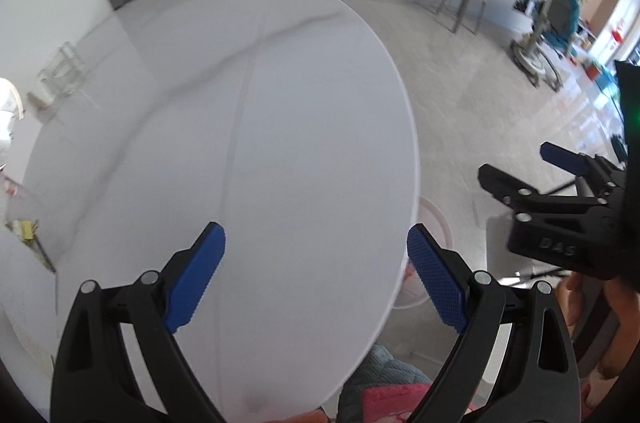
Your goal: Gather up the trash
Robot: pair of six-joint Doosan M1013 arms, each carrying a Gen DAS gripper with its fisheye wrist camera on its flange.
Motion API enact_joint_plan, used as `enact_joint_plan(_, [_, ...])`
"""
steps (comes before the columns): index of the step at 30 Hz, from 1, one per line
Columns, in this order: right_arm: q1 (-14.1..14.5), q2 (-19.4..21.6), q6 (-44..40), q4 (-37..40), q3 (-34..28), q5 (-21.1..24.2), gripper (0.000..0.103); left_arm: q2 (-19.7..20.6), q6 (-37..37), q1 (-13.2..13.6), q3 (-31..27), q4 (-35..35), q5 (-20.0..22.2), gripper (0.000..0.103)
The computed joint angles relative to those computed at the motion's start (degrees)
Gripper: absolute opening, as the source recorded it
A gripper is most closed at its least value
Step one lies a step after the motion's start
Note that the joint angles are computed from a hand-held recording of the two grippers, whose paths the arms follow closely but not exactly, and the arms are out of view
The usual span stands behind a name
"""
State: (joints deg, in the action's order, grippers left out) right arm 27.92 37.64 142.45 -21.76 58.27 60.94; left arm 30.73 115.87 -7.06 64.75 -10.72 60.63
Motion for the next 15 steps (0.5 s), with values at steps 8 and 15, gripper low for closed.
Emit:
enact_joint_plan(8, [2.3, 6.1, -8.1, 1.7, -13.6, 1.5, 0.100, -1.3, -5.3, 5.1, 0.0, 2.6, -4.7, 0.095])
enact_joint_plan(15, [4.6, 12.3, -12.2, 3.0, -24.7, 7.5, 0.100, -1.5, -6.0, 9.3, -0.1, 2.8, -6.7, 0.095])
